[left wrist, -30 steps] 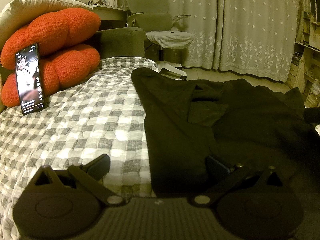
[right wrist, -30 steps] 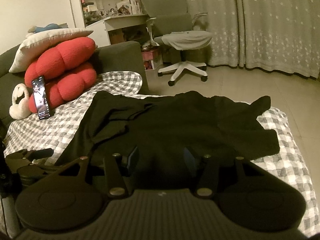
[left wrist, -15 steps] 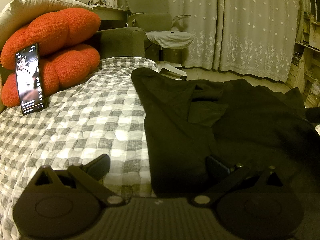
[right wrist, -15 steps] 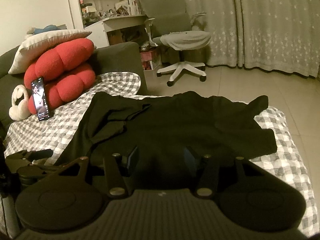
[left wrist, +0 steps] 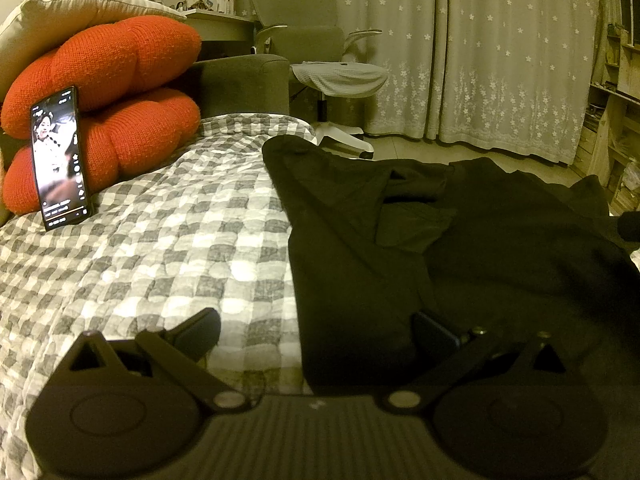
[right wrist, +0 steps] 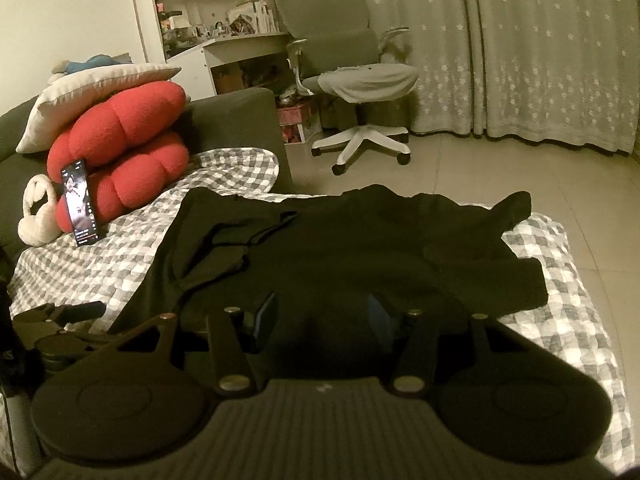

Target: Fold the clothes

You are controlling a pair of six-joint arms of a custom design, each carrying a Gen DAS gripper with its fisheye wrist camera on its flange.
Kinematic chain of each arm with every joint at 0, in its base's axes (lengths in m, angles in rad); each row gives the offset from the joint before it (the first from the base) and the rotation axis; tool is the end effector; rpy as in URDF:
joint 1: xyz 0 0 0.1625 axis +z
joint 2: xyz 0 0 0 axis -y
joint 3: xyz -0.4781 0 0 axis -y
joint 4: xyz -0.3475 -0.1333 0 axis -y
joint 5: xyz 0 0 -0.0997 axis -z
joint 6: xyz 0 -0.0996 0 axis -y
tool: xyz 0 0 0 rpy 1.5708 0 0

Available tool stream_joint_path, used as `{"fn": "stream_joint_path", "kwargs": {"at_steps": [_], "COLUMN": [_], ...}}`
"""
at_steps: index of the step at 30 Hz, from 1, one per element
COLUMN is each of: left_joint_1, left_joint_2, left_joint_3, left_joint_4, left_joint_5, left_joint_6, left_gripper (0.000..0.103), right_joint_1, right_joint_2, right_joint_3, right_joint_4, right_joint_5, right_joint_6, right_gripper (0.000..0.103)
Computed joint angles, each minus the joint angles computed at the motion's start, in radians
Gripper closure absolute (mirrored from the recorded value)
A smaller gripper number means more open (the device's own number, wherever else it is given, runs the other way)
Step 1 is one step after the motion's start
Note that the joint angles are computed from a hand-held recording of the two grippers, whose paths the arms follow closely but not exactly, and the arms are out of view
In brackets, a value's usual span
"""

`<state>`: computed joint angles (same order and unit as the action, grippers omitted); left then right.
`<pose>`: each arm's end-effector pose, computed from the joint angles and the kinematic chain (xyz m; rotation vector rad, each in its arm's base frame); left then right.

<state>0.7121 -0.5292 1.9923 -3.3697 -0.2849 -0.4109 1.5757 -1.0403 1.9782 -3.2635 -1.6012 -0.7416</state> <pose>-0.2694 -0.5349 0.0648 0.1964 2.0057 -1.1610 0.1332 -0.5876 0.2905 0.9610 -2.4982 0.9752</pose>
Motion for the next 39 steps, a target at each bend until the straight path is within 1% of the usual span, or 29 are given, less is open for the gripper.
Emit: {"fn": "stream_joint_path", "kwargs": {"at_steps": [18,25,26,29,31,33,36,37,39], "left_joint_1": [0.0,0.0,0.0,0.0,0.0,0.0,0.0,0.0,0.0], "left_joint_2": [0.001,0.001,0.001,0.002,0.002,0.002,0.003,0.003,0.003], "left_joint_3": [-0.001,-0.001,-0.001,-0.001,-0.001,-0.001,-0.001,-0.001,-0.001], "left_joint_4": [-0.003,-0.003,-0.003,-0.004,-0.004,-0.004,-0.009,-0.009,-0.009], "left_joint_5": [0.0,0.001,0.001,0.001,0.001,0.001,0.001,0.001,0.001], "left_joint_6": [0.003,0.003,0.003,0.002,0.002,0.002,0.006,0.006,0.007], "left_gripper": [0.0,0.0,0.0,0.0,0.0,0.0,0.0,0.0,0.0], "right_joint_1": [0.0,0.001,0.001,-0.003,-0.013,-0.027,-0.037,-0.043,-0.059], "right_joint_2": [-0.004,-0.007,-0.012,-0.023,-0.03,-0.033,-0.007,0.006,0.027], "right_joint_3": [0.004,0.001,-0.002,0.0,-0.01,-0.03,-0.087,-0.112,-0.149], "right_joint_4": [-0.006,0.011,0.031,0.024,0.005,0.011,0.06,0.08,0.084], "right_joint_5": [0.002,0.0,0.003,0.018,0.027,0.027,-0.035,-0.045,-0.054], "right_joint_6": [0.003,0.003,0.001,-0.009,0.034,0.091,0.118,0.128,0.188], "right_gripper": [0.048,0.048,0.048,0.048,0.048,0.048,0.048,0.048,0.048]}}
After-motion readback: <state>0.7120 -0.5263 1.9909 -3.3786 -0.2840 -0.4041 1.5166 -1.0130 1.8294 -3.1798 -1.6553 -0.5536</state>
